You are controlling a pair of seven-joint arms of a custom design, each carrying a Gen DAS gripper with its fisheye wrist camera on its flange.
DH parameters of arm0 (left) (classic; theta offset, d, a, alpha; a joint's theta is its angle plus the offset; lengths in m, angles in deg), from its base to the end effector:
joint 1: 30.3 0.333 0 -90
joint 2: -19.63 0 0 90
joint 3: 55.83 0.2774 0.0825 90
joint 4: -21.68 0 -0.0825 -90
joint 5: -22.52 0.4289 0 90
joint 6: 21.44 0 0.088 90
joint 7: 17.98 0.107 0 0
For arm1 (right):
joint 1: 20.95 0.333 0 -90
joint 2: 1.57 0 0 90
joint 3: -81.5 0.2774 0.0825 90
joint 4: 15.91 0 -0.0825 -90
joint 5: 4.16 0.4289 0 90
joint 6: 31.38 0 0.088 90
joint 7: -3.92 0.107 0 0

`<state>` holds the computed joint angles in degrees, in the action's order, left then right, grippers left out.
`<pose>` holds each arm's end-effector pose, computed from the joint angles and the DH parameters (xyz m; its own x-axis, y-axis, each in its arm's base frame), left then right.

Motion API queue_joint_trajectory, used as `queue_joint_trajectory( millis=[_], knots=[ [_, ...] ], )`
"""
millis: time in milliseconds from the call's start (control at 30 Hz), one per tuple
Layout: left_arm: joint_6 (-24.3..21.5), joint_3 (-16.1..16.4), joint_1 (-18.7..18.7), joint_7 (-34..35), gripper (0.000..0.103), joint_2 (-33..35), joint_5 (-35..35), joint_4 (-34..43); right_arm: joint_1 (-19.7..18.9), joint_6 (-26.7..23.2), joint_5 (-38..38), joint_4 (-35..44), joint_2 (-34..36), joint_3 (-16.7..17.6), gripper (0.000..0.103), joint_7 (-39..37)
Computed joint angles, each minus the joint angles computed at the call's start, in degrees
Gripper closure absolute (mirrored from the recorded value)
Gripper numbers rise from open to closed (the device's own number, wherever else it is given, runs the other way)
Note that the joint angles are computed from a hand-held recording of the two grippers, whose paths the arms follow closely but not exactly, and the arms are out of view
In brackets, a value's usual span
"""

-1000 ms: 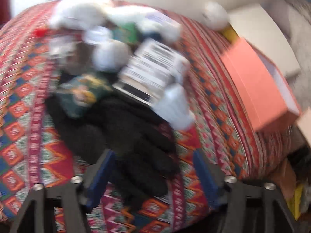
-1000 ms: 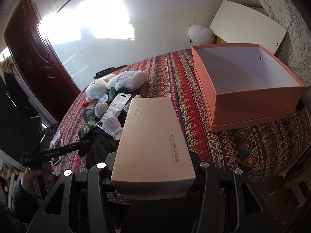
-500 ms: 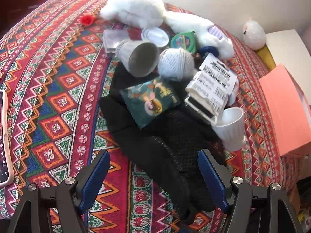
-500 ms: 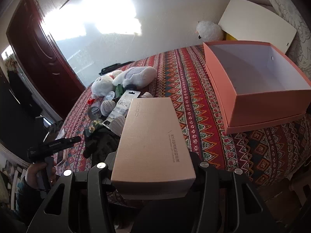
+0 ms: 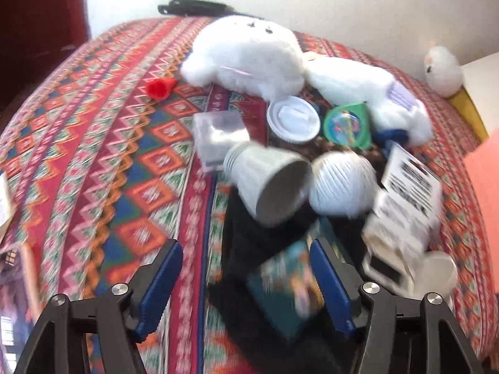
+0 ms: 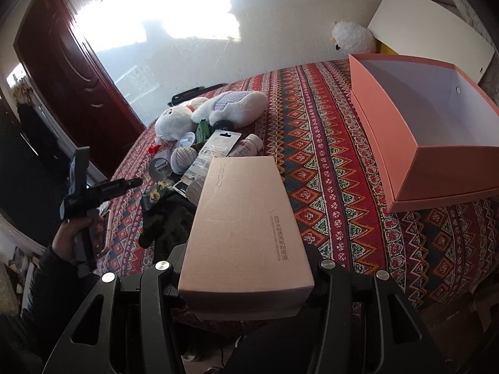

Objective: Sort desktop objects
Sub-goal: 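Grasp the white ribbed lamp-shade cup with the left tool, then carry the cup and pink-beige box into the salmon box and release both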

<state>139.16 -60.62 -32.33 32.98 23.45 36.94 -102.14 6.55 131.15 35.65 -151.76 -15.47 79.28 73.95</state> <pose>0.6162 -0.0853 0.3648 0.2895 -0.9402 0.1798 -0.7791 -0.3405 -0.5263 0.5127 0.2051 0.4305 0.3074 -0.8804 -0.3611 -0.7863 -0.0212 -0.6175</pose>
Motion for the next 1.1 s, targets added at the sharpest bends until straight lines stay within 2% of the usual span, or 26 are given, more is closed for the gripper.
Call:
queue_joint_trajectory(
  millis=[167, 233, 267, 333, 433, 567, 700, 800, 900, 1100],
  knots=[
    [-3.51, 1.1, -0.3, 3.03, 0.035, 9.3, -2.62, 10.33, -1.2, -0.6, 0.07, 1.45, 2.16, 0.08, 0.05, 0.91],
    [-5.21, 1.44, -0.57, 5.42, 0.07, 12.36, -3.97, 13.92, -1.96, -0.7, -0.29, 2.31, 3.13, 0.43, 0.05, 1.41],
    [-6.6, 1.94, -1.02, 6.28, 0.099, 13.54, -3.62, 15.47, -2.33, -0.68, -0.47, 2.83, 3.67, 0.64, 0.05, 1.64],
    [-6.35, 3.06, -1.89, 6.04, 0.1, 13.4, -2.71, 15.26, -2.99, -0.65, -0.7, 3.77, 4.63, 1.1, 0.05, 1.98],
    [-3.12, 3.63, -2.18, 4.87, 0.1, 9.89, -2.73, 11.07, -3.59, -0.69, -0.31, 4.69, 5.38, 1.73, 0.05, 1.59],
    [1.42, 2.46, -1.67, 4.85, 0.1, 2.08, -3.42, 3.0, -3.95, -1.33, 0.31, 5.85, 6.21, 2.53, 0.05, 0.67],
    [4.41, -0.48, -0.69, 6.22, 0.1, -7.11, -5.7, -5.49, -3.97, -1.36, 0.89, 5.47, 5.41, 3.16, 0.05, -0.23],
    [5.66, -2.28, -1.25, 11.35, 0.1, -13.29, -11.68, -10.75, -3.41, -0.83, 0.98, 3.73, 3.28, 3.11, 0.05, -0.51],
    [5.07, -3.93, -2.67, 16.21, 0.1, -18.03, -16.43, -14.02, -2.7, -0.32, -0.37, 1.58, 0.75, 2.75, 0.05, 0.56],
    [3.82, -4.87, -8.59, 25.62, 0.1, -22.82, -26.27, -16.14, -1.24, 0.61, -5.58, -4.27, -6.02, 1.16, 0.05, 4.91]
  ],
)
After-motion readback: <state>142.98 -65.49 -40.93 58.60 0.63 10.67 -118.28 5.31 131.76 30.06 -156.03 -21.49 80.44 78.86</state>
